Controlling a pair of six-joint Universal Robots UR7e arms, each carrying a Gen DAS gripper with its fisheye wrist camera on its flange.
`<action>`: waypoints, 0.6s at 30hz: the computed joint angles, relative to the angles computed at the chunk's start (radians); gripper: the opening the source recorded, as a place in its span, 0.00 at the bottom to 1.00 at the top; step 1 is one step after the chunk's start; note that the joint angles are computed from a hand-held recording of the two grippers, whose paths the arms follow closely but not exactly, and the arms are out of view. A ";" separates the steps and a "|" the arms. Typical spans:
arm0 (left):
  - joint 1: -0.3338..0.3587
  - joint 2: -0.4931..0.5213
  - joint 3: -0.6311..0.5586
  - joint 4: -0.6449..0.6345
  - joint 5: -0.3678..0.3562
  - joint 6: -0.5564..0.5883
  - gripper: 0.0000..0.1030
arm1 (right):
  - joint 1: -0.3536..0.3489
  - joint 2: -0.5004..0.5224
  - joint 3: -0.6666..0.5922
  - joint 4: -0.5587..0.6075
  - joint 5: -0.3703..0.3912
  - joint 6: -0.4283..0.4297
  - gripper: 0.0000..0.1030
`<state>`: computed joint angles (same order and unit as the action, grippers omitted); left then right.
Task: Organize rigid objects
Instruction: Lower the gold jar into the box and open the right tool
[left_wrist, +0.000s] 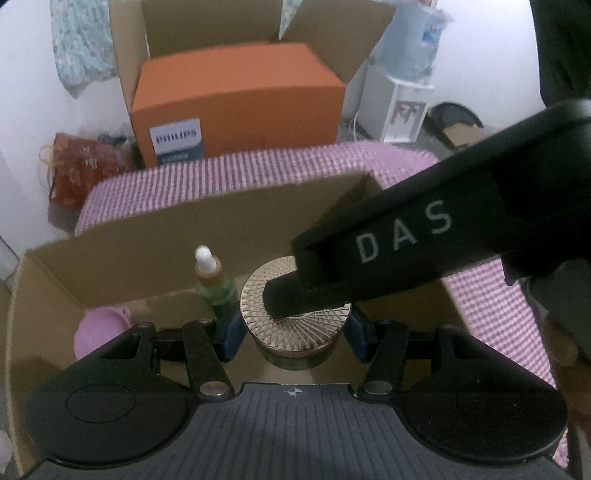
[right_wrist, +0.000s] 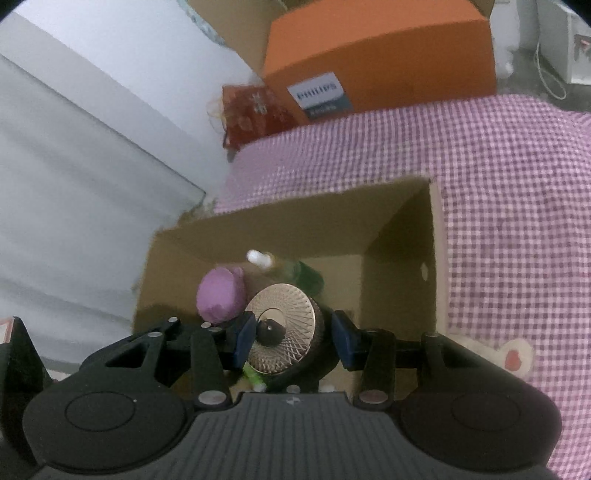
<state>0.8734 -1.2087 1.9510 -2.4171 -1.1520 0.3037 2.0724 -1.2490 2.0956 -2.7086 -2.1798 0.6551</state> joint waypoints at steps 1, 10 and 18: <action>0.004 0.005 -0.005 0.013 0.001 -0.012 0.53 | -0.008 0.007 -0.008 0.016 0.003 -0.006 0.47; 0.031 0.034 -0.036 0.083 0.004 -0.076 0.53 | -0.030 0.071 -0.091 0.163 -0.011 -0.038 0.47; 0.037 0.051 -0.049 0.131 0.008 -0.099 0.54 | -0.035 0.108 -0.135 0.252 -0.037 -0.033 0.47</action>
